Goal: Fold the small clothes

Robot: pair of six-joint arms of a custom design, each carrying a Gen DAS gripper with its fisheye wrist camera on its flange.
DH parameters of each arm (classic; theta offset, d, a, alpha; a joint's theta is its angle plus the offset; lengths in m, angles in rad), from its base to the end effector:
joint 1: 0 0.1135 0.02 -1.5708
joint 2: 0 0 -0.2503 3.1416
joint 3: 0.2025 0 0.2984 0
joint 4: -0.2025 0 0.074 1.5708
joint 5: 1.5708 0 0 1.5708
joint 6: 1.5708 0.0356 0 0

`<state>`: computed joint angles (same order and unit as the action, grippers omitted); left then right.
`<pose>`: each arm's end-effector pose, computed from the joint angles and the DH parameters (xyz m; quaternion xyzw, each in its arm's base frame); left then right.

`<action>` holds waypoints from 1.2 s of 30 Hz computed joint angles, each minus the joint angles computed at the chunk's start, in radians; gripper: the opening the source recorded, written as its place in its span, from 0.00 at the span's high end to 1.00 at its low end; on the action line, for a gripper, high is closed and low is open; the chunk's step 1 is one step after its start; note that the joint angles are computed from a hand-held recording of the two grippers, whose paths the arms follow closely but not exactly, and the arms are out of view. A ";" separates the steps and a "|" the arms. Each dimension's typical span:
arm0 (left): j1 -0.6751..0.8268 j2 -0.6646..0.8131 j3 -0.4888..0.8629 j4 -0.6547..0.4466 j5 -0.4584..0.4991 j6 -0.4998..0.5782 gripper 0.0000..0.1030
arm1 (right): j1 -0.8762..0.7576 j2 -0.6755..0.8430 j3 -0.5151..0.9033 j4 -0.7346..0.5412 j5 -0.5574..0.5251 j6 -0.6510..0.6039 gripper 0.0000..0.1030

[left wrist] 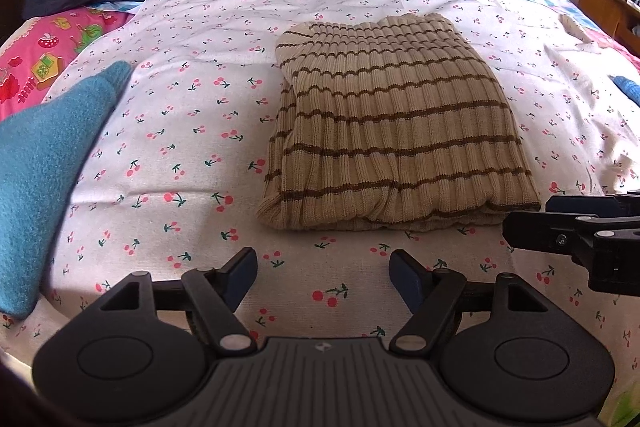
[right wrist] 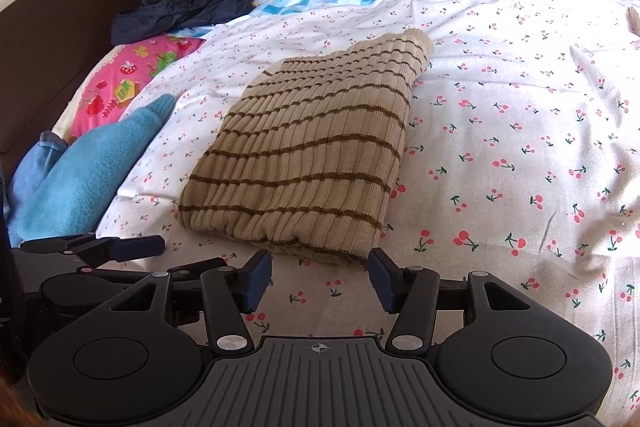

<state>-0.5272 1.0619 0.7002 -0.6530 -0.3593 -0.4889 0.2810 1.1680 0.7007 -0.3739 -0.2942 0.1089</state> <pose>0.2218 -0.1146 0.1936 -0.0309 0.9469 0.0187 0.3195 0.2680 0.0881 0.1851 -0.1315 0.9162 0.2027 0.3197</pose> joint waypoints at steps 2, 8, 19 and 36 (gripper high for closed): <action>-0.004 0.007 0.003 -0.002 -0.005 -0.001 0.25 | 0.006 -0.006 -0.006 0.003 0.009 -0.008 0.48; -0.023 0.046 0.027 -0.027 -0.049 -0.015 0.24 | 0.018 -0.004 -0.010 0.006 0.023 -0.006 0.48; -0.027 0.059 0.039 -0.042 -0.061 -0.017 0.20 | 0.022 0.014 -0.005 0.001 0.040 -0.007 0.47; 0.001 0.058 0.043 -0.051 0.007 -0.013 0.16 | 0.069 0.080 0.029 -0.012 0.119 -0.017 0.44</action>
